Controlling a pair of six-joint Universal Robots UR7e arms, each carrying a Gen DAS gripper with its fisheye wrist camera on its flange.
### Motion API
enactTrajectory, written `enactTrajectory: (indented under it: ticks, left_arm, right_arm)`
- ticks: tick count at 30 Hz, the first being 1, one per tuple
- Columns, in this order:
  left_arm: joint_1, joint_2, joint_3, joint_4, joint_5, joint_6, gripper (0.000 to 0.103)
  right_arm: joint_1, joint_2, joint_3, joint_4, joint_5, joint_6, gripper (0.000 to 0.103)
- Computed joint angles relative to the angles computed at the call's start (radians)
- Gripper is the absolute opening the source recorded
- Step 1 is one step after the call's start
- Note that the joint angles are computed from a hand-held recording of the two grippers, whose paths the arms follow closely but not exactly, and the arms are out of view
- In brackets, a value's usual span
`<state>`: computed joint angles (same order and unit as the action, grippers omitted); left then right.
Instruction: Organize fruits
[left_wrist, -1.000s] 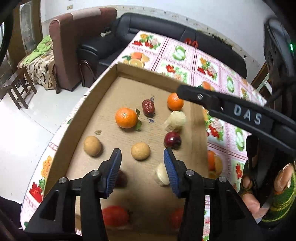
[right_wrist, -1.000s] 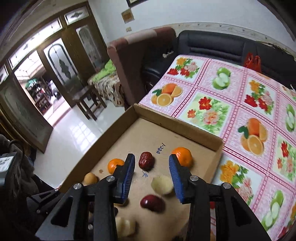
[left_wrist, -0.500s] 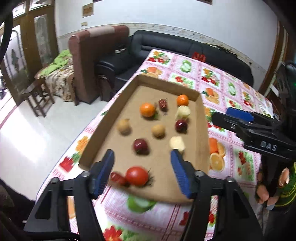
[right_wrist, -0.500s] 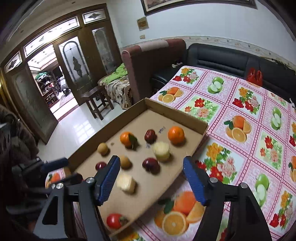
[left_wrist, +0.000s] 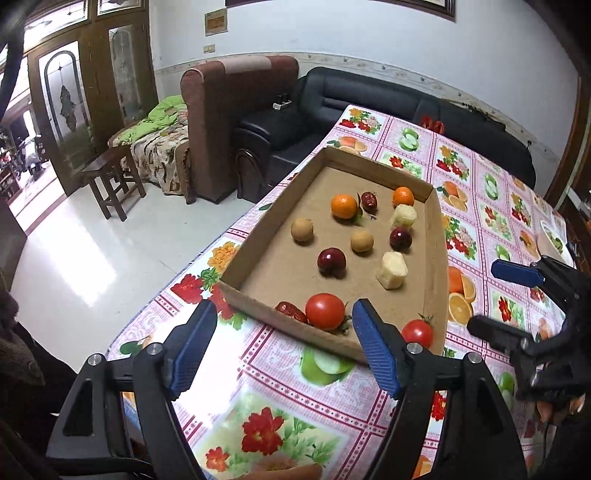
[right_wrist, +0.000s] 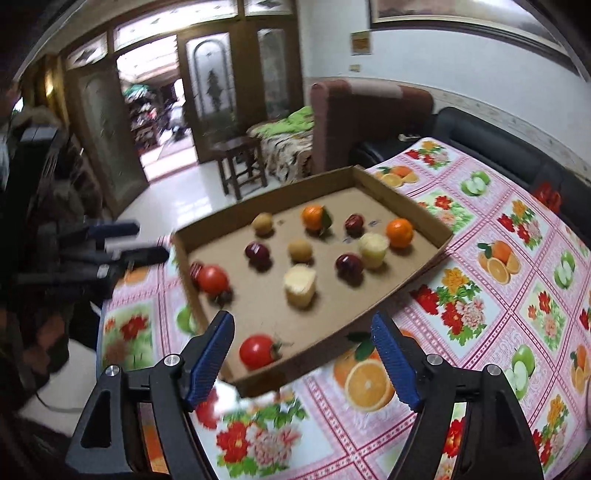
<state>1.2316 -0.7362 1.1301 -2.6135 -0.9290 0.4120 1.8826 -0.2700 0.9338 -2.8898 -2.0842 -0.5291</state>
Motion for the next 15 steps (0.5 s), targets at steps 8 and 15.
enactTrajectory:
  ticks: [8,15]
  left_arm:
    - [-0.011,-0.021,0.054,-0.076,0.047,0.011,0.080]
    - [-0.018,-0.038,0.086,-0.101,0.047,0.008,0.080]
  right_arm:
    - [0.013,-0.031,0.080,-0.009,0.005,-0.049,0.078]
    - [0.011,-0.039,0.107,-0.011,0.007,-0.049,0.078]
